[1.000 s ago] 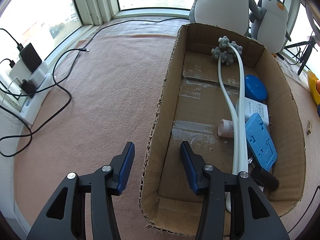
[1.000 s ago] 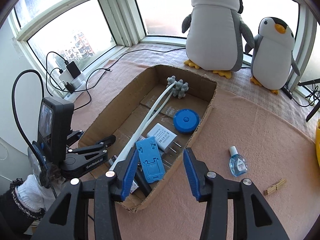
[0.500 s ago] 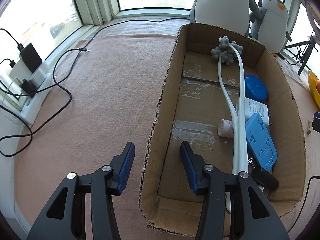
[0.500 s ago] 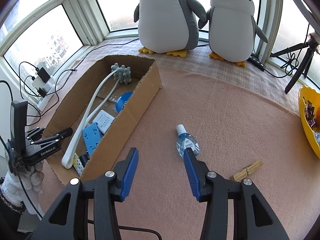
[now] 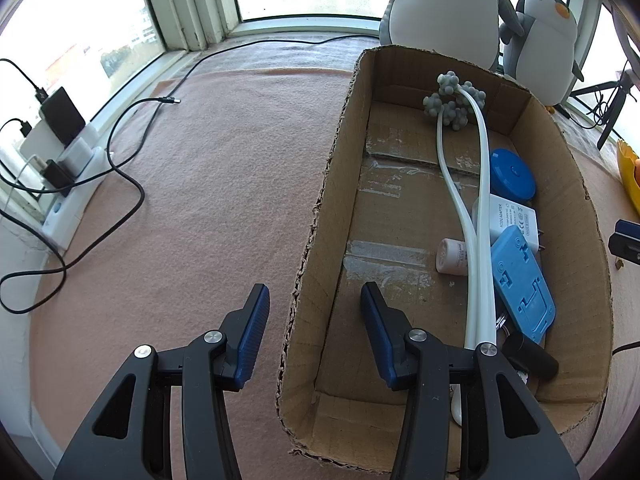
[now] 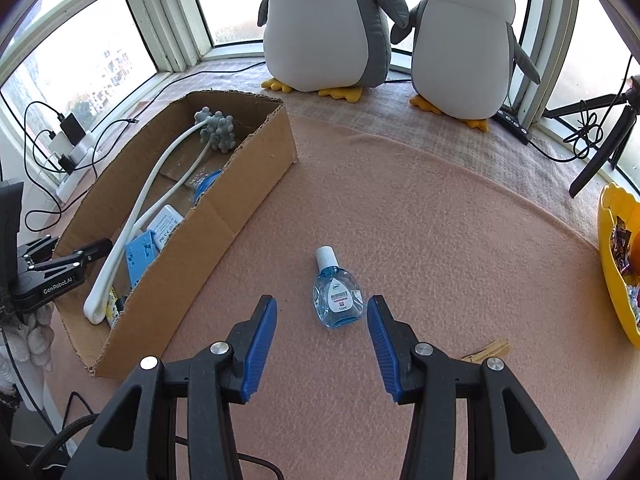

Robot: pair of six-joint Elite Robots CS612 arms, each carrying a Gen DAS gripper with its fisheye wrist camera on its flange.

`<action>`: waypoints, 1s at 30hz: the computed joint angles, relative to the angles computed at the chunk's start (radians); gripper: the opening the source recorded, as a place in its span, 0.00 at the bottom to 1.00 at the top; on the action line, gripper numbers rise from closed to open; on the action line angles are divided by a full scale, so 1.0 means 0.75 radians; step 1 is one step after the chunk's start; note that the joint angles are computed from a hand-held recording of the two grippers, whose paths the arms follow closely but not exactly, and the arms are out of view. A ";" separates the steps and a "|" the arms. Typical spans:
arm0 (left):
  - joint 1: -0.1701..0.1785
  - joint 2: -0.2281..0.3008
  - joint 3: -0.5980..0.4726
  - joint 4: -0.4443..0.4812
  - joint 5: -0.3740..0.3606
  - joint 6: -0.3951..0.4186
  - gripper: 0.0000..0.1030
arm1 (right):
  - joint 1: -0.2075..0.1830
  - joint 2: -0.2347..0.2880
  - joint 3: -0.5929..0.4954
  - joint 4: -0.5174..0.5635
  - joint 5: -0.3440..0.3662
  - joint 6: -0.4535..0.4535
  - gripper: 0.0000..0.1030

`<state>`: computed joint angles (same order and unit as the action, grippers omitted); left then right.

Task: Organize rigid objects
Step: 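Move the right gripper to the blue-capped eye-drop bottle and grasp it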

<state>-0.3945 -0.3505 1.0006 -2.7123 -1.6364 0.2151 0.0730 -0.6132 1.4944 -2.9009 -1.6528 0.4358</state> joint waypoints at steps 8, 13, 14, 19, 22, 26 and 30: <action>0.000 -0.001 0.004 -0.003 0.001 0.000 0.45 | -0.014 0.028 -0.036 0.053 0.034 -0.019 0.42; 0.000 -0.001 0.003 -0.002 0.001 0.001 0.45 | -0.014 0.040 -0.061 0.095 0.026 -0.033 0.42; 0.001 -0.002 0.004 -0.002 0.000 0.001 0.45 | -0.014 0.043 -0.068 0.104 0.023 -0.040 0.42; 0.001 -0.002 0.005 -0.004 0.000 0.000 0.45 | -0.018 0.055 -0.096 0.163 0.016 -0.055 0.42; 0.001 -0.002 0.004 -0.002 -0.001 0.000 0.45 | -0.022 0.058 -0.106 0.193 0.033 -0.063 0.42; 0.000 -0.002 0.006 -0.003 -0.001 -0.001 0.45 | -0.014 0.062 -0.126 0.244 0.004 -0.098 0.38; 0.001 -0.002 0.006 -0.003 -0.002 -0.001 0.45 | -0.011 0.068 -0.141 0.275 -0.009 -0.116 0.30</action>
